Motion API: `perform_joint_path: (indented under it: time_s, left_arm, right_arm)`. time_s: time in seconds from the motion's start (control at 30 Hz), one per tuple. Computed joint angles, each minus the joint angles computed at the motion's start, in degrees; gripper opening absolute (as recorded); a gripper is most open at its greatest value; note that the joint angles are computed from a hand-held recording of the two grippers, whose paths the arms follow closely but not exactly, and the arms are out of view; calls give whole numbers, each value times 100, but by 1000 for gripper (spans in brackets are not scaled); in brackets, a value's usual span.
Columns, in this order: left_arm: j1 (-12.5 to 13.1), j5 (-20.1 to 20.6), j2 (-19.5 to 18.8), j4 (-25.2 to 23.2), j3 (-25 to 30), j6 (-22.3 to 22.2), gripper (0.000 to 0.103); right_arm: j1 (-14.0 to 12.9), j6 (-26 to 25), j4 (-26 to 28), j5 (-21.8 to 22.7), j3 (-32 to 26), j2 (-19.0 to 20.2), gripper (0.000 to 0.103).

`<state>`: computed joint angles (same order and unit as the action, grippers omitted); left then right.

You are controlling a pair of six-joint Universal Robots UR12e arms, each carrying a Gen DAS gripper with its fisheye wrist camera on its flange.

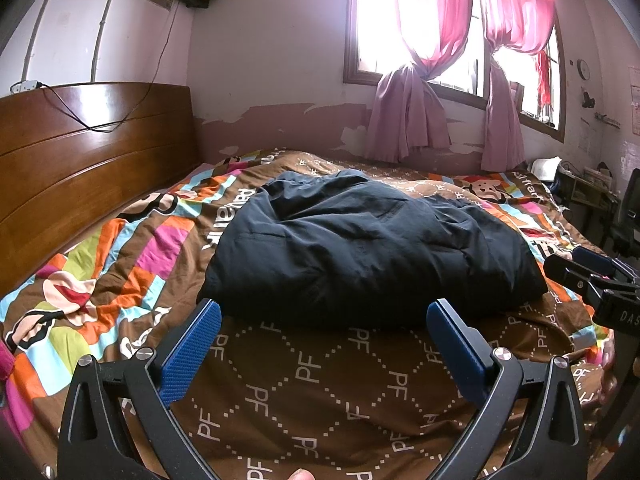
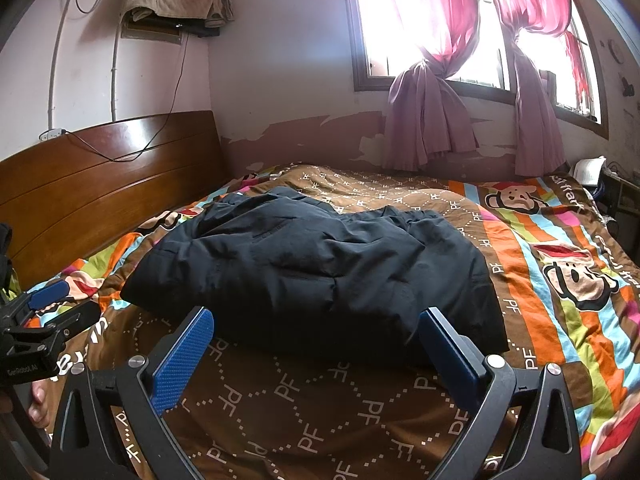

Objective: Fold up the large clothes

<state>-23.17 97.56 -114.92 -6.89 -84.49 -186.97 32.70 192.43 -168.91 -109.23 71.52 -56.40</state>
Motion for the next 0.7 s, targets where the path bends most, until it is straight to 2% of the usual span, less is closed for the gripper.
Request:
perform_joint_path:
  time_s: [0.4, 0.57, 0.7]
  left_arm:
    - [16, -56, 18, -21, -58, 1, 101]
    - [54, -227, 40, -246, -31, -16, 101]
    - [12, -26, 31, -360, -4, 73, 101]
  right_arm:
    - [13, 58, 69, -17, -19, 5, 103]
    - [26, 86, 87, -23, -26, 17, 103]
    - [45, 112, 120, -41, -41, 30, 103]
